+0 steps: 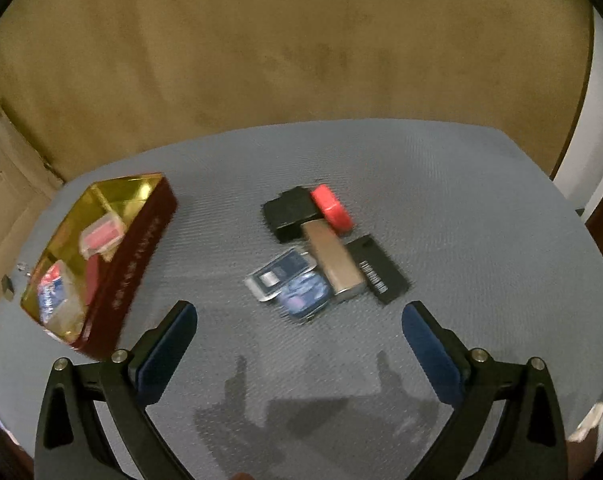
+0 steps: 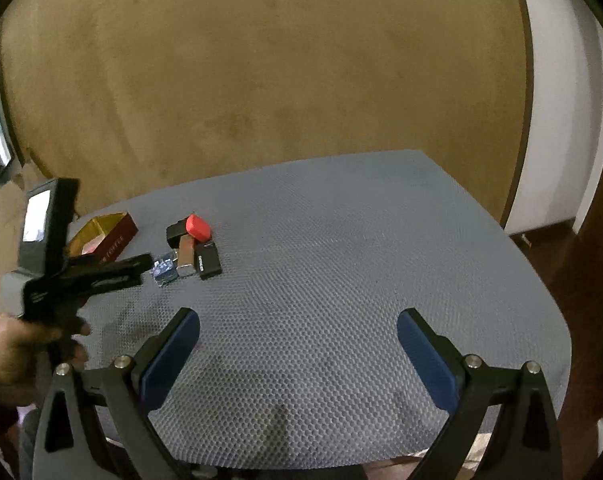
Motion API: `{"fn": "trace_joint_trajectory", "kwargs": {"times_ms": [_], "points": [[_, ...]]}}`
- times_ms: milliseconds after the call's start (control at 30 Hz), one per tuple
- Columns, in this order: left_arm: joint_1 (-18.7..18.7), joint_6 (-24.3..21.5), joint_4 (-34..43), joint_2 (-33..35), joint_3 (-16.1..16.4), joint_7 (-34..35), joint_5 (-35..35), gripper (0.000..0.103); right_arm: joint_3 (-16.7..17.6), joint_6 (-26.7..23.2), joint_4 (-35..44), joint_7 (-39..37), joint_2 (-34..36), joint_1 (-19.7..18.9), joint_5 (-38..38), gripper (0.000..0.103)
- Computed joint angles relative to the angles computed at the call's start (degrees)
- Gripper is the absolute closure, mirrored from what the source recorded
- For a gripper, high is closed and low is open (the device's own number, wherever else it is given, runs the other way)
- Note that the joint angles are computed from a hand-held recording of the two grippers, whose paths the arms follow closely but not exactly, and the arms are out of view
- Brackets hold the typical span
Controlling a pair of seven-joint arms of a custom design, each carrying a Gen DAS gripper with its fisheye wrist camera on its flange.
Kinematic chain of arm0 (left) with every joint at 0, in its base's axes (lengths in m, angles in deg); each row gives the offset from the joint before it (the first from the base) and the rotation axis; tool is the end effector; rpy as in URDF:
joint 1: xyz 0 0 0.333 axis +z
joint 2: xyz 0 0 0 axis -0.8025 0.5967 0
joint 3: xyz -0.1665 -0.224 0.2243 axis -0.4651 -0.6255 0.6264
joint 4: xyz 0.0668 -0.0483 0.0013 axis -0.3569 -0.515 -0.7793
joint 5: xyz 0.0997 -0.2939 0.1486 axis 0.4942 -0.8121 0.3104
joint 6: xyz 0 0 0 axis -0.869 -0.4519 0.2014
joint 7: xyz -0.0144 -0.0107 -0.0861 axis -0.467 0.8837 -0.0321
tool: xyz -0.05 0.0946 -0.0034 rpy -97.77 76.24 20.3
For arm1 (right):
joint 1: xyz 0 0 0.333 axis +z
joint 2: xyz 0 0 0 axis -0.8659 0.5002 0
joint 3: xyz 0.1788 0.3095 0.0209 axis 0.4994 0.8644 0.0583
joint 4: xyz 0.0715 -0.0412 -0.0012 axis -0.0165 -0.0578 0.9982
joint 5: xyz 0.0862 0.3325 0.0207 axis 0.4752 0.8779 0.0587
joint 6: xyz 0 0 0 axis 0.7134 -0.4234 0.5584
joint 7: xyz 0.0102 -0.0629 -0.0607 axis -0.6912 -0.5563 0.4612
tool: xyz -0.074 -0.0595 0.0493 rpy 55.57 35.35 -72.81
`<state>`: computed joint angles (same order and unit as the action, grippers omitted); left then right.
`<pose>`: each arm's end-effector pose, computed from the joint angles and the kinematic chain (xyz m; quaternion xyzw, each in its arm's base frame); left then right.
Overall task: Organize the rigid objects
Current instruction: 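Reach the left tool to the blue bone-patterned mini tin and grasp it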
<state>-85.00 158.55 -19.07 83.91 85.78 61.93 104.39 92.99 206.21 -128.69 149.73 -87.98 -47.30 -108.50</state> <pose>0.6051 -0.4082 0.4793 -0.6409 0.6906 -0.2303 0.2435 0.4794 0.1964 0.5242 -0.6182 0.6730 -0.2539 0.3169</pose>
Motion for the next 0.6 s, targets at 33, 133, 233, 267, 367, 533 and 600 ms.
{"fn": "trace_joint_trajectory", "kwargs": {"times_ms": [33, 133, 233, 267, 367, 533, 600], "points": [[0.03, -0.45, 2.16, 1.41, -0.54, 0.56, -0.96, 0.002, -0.18, 0.54, -0.24, -0.28, -0.03, -0.10, 0.87, 0.002], [-0.78, -1.65, 7.49, 5.02, -1.01, 1.91, -3.10, 0.002, -0.40, 2.66, -0.71, -0.78, -0.09, -0.43, 2.00, 0.002], [-2.15, -3.17, 11.75, 8.06, 0.19, 2.46, -3.79, 0.003, -0.38, 4.46, -1.12, -1.65, -0.18, -0.64, 2.62, 0.002], [-2.26, -2.98, 12.01, 8.53, 0.85, 1.97, -3.73, 0.004, -0.27, 4.75, -0.89, -1.59, 0.23, -0.70, 2.58, 0.002], [-1.23, -4.87, 11.56, 8.81, 1.76, 2.06, -4.40, 0.015, -0.51, 5.87, -1.70, -3.79, 0.18, -0.73, 5.35, 0.002], [0.45, 3.25, 0.40, 3.58, 1.53, 6.35, -0.74, 0.027, -0.43, 6.89, -3.20, -6.53, -0.50, -1.33, 9.75, 0.002], [1.34, 4.40, -0.64, 3.44, 1.09, 7.91, -0.82, 0.027, -0.15, 7.35, -3.58, -8.48, -0.53, -1.28, 12.02, 0.002]]}}
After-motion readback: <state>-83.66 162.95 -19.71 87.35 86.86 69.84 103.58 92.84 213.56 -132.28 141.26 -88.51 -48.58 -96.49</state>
